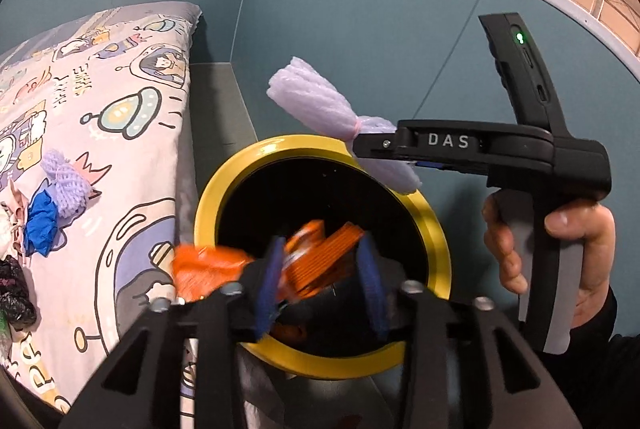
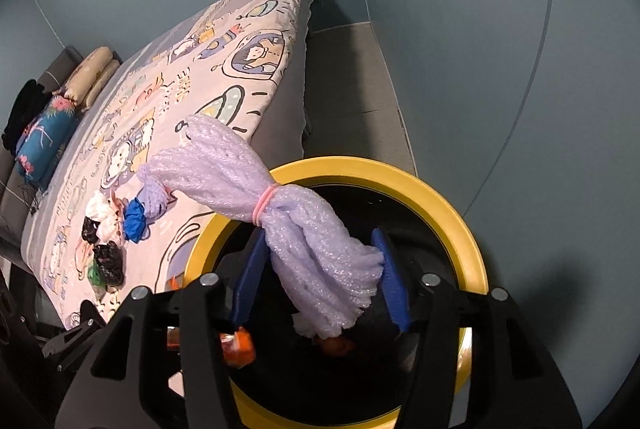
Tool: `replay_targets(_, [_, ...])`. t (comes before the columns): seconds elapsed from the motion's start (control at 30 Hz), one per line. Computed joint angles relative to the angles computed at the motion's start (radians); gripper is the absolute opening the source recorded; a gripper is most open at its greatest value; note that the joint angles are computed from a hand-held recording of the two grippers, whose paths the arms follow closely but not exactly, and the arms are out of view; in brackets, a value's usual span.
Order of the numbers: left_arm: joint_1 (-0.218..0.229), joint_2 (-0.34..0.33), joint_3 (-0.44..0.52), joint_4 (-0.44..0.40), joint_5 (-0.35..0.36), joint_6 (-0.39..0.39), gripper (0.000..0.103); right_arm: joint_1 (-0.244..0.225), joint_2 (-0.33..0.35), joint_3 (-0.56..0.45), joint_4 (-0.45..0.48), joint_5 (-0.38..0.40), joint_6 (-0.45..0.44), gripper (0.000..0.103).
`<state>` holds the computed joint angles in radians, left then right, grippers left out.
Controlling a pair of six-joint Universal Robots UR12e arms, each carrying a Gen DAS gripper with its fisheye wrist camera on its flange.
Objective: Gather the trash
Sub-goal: 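Open both grippers to drop the wrappers and mesh net into the bin, then move both tools back over the remaining trash on the bed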
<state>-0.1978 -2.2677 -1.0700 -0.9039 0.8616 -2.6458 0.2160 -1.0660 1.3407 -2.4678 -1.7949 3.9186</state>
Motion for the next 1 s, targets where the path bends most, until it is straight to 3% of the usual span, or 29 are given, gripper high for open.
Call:
replay_targets(0.3, [0.014, 0.010, -0.012, 0.038, -0.009, -0.054, 0.067, -0.005, -0.015, 0.019, -0.028, -0.001, 0.013, 0.065])
replay_targets(0.57, [0.035, 0.026, -0.038, 0.145, -0.007, -0.113, 0.073, 0.000, -0.013, 0.012, -0.054, 0.005, -0.005, 0.066])
replay_targets(1.0, [0.091, 0.036, -0.059, 0.324, 0.074, -0.277, 0.084, 0.040, 0.053, -0.100, -0.164, 0.047, -0.168, 0.071])
